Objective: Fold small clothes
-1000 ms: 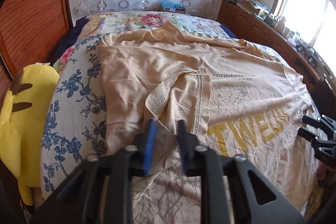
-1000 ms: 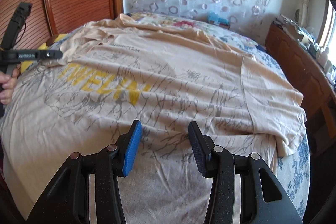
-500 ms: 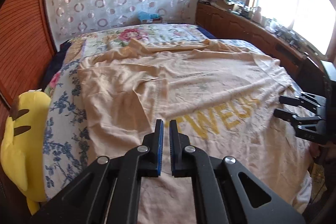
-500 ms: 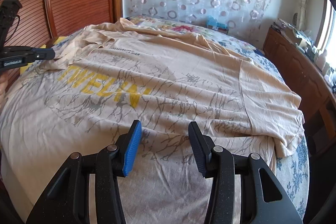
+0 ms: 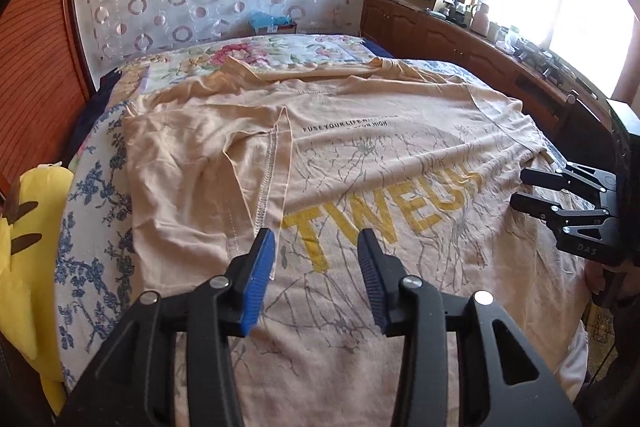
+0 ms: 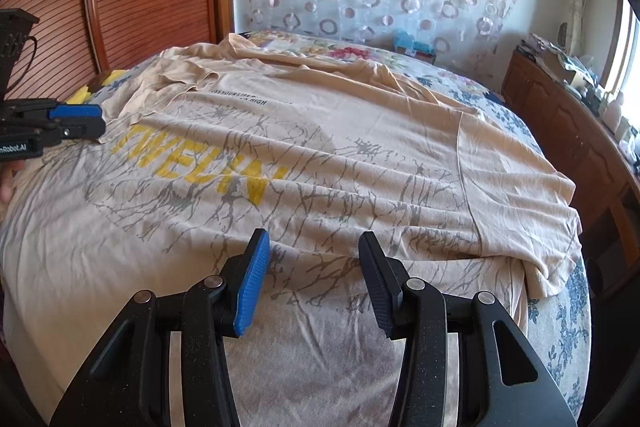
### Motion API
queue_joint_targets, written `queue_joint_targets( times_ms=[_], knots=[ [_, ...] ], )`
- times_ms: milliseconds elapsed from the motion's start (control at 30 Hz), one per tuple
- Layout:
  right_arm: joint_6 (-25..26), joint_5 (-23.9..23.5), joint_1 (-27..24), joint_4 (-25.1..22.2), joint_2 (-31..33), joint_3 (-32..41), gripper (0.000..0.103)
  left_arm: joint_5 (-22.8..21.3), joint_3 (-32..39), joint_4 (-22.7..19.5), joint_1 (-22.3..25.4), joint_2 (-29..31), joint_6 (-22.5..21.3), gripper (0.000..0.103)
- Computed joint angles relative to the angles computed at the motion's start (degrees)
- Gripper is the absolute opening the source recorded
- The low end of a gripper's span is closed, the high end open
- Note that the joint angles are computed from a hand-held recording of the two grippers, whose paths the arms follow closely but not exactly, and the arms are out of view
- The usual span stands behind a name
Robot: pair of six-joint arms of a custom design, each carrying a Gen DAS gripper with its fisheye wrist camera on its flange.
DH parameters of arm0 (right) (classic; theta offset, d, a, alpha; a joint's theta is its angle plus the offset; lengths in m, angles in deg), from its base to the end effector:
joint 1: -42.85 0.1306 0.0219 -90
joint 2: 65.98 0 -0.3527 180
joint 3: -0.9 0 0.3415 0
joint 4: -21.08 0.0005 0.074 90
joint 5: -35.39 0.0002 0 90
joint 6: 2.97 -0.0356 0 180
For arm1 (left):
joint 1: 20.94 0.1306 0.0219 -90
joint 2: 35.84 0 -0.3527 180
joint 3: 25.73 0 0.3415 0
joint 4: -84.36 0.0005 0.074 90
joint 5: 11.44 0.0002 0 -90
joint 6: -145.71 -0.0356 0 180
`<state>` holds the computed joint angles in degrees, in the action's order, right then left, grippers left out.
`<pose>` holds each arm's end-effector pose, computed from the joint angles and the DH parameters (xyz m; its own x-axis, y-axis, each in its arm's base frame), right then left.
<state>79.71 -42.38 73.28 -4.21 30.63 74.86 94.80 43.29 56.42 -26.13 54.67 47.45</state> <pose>0.3924 0.2212 0.2685 -0.6824 -0.2564 -0.6845 -0.2880 0.9550 -0.0706 0.4104 -0.0478 0.2759 -0.7101 0.2030 -0.6741 0.3739 0.9201 -0.1168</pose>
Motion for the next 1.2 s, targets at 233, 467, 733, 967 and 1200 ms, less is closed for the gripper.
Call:
queue_joint_targets(
  times_ms=[233, 467, 733, 967, 1200],
  knots=[
    [0.2, -0.1, -0.1, 0.1, 0.0, 0.0, 0.047, -3.9, 0.7, 0.5, -1.8, 3.1, -0.5, 0.056],
    [-0.4, -0.5, -0.4, 0.3, 0.0, -0.2, 0.047, -5.4, 1.2, 0.1, -2.8, 3.5, -1.5, 0.063],
    [0.4, 0.5, -2.0, 0.4, -2.3, -1.7, 0.047, -5.5, 1.8, -1.0, -3.6, 3.9, -2.9, 0.077],
    [1.6, 1.8, -11.8, -0.6, -7.2, -4.4, 0.047, -6.0, 1.8, -1.1, -3.9, 3.8, -3.2, 0.079],
    [3.4, -0.3, -24.2, -3.3, -4.5, -2.1, 0.047, -5.9, 1.8, -1.2, -3.8, 3.8, -3.2, 0.08]
  ],
)
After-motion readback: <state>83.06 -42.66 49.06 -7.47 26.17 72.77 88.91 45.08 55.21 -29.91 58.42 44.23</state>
